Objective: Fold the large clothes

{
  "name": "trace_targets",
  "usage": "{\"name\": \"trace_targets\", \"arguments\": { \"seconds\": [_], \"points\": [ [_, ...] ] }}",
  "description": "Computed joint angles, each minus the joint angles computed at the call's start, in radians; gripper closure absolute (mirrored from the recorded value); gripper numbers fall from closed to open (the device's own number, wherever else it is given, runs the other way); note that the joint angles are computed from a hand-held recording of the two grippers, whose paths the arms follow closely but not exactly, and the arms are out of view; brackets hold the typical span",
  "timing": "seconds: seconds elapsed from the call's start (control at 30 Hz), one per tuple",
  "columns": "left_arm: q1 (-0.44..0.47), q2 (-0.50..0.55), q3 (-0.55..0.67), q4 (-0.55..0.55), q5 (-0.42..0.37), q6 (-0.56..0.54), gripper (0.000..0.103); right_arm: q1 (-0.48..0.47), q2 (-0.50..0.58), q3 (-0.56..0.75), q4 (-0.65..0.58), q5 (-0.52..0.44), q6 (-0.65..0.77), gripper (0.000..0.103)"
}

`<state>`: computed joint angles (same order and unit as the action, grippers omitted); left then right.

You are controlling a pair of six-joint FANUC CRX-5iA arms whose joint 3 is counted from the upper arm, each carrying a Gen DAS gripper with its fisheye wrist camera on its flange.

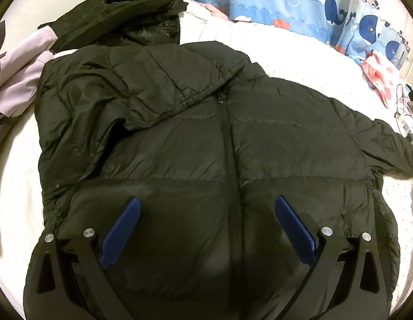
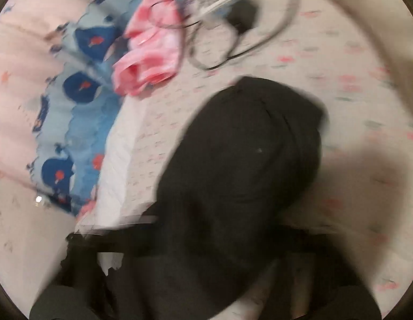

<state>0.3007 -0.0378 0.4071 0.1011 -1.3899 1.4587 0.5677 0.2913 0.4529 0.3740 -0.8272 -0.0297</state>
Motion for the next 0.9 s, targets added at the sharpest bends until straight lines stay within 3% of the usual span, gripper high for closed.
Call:
{"name": "trace_targets", "arguments": {
  "seconds": [0.2,0.27,0.37,0.43,0.47,0.57,0.6,0.63,0.7,0.8,0.9],
  "points": [
    [0.007,0.011,-0.014,0.114,0.029,0.052,0.006,-0.013,0.119,0.327,0.215,-0.123,0.155,0.101],
    [-0.019,0.018,-0.014,0.097,0.035,0.062,0.006,-0.039,0.158,0.409,0.214,-0.199,0.19,0.101],
    [-0.09,0.041,0.003,0.008,0.013,0.07,0.006,-0.081,0.218,0.503,0.078,-0.426,0.287,0.099],
    [-0.152,0.037,0.005,-0.097,0.028,0.076,0.006,-0.094,0.153,0.377,0.018,-0.445,0.234,0.095],
    [-0.165,0.036,0.007,-0.115,0.029,0.075,0.006,-0.091,0.098,0.272,0.012,-0.413,0.198,0.094],
    [-0.168,0.016,-0.002,-0.105,0.046,0.063,0.006,-0.059,-0.059,0.032,-0.017,-0.313,0.172,0.08],
    [-0.163,0.009,-0.007,-0.09,0.05,0.055,0.006,-0.021,-0.113,-0.035,0.006,-0.296,0.179,0.065],
    [-0.159,0.001,-0.011,-0.076,0.051,0.046,0.006,0.024,-0.173,-0.111,0.038,-0.265,0.173,0.042],
    [-0.169,-0.031,-0.021,-0.081,0.059,0.032,0.006,0.117,-0.271,-0.225,0.069,-0.215,0.182,0.027],
    [-0.2,-0.086,-0.032,-0.124,0.065,0.03,0.006,0.255,-0.372,-0.293,-0.117,-0.149,0.371,0.019],
    [-0.231,-0.136,-0.038,-0.165,0.055,0.013,0.006,0.33,-0.382,-0.248,-0.395,-0.173,0.631,0.019]
  ]
}}
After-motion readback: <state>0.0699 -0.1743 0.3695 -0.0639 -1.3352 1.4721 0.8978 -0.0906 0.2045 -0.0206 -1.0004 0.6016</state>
